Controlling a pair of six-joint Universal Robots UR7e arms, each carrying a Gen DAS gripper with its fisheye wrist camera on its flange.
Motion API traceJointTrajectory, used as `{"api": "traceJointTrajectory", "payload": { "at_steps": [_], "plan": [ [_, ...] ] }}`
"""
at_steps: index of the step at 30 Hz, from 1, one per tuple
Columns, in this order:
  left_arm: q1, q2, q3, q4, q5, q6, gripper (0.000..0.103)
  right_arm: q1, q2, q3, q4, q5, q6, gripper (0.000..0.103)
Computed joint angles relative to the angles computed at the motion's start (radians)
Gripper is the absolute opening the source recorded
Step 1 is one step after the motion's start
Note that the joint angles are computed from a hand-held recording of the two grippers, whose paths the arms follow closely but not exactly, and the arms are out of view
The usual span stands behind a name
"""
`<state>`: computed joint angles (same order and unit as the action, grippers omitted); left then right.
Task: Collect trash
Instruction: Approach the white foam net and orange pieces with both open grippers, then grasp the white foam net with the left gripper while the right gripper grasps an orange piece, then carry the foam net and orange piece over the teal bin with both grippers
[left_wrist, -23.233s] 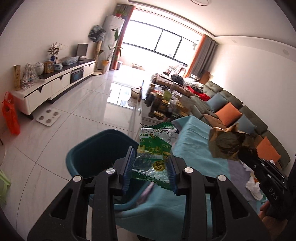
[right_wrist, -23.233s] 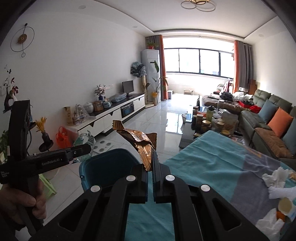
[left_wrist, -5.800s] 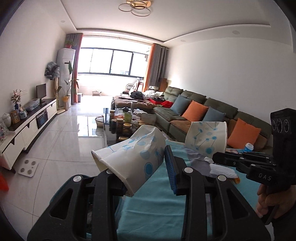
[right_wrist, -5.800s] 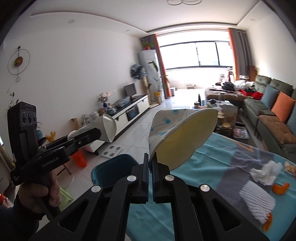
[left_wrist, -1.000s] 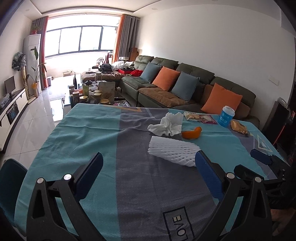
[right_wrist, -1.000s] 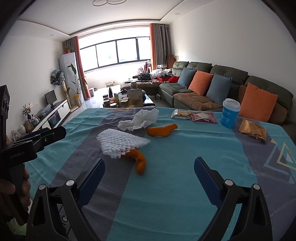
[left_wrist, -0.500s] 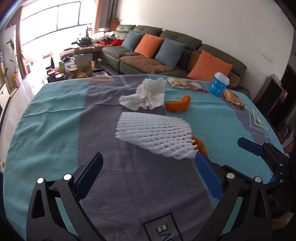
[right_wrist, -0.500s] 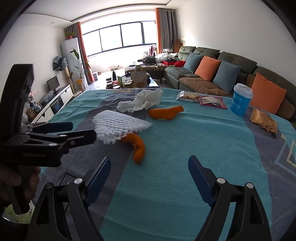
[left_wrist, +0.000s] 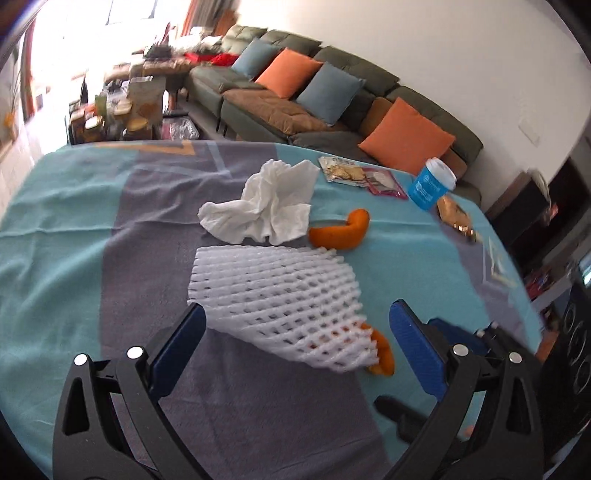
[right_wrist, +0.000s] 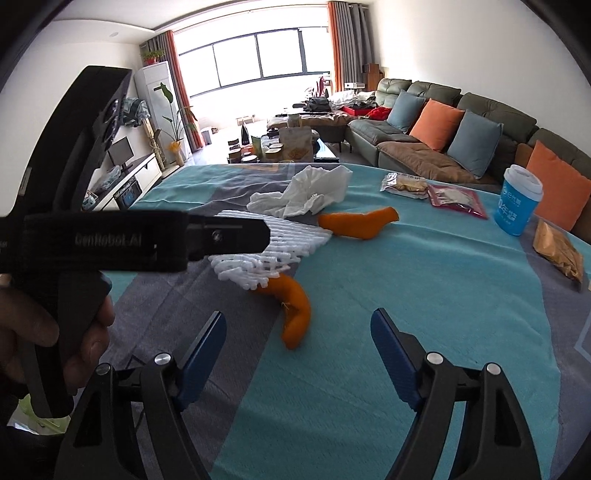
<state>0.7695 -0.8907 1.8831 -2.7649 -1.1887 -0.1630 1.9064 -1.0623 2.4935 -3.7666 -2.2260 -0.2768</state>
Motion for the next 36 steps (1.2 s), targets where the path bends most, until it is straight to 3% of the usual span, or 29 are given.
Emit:
{"api": "traceJointTrajectory", "payload": {
  "at_steps": [4,6,10,18,19,21,22,23,25,29,36],
  "plan": [
    [0.000,0.035,-0.048,0.035,0.014,0.046,0.097,-0.020,-0.009,-0.018,0.043,0.033,0.015,0.075],
    [0.004,0.059,-0.083,0.088,0.042,0.034,0.097,-0.031,-0.016,-0.030,0.089,0.046,0.026,0.069],
    [0.009,0.078,-0.090,0.068,0.068,0.038,0.097,-0.038,-0.017,-0.043,0.133,0.057,0.036,0.061],
    [0.009,0.116,-0.089,0.030,0.125,0.093,0.095,-0.047,-0.029,-0.051,0.197,0.074,0.051,0.028],
    [0.008,0.115,-0.082,0.016,0.131,0.099,0.090,-0.051,-0.030,-0.050,0.195,0.077,0.048,0.026],
    [0.011,0.109,-0.071,-0.012,0.139,0.102,0.070,-0.057,-0.033,-0.047,0.192,0.085,0.049,0.017],
    [0.015,0.105,-0.067,-0.019,0.129,0.102,0.052,-0.058,-0.035,-0.045,0.193,0.089,0.052,0.016],
    [0.021,0.099,-0.066,-0.018,0.121,0.102,0.042,-0.062,-0.036,-0.046,0.197,0.096,0.050,0.015],
    [0.029,0.090,-0.060,-0.026,0.112,0.093,0.033,-0.061,-0.036,-0.043,0.194,0.099,0.051,0.015],
    [0.039,0.069,-0.034,-0.059,0.083,0.087,0.022,-0.058,-0.040,-0.035,0.186,0.106,0.055,0.013],
    [0.026,-0.002,0.046,-0.124,0.051,0.095,0.021,-0.059,-0.066,-0.008,0.170,0.118,0.067,0.013]
  ]
}}
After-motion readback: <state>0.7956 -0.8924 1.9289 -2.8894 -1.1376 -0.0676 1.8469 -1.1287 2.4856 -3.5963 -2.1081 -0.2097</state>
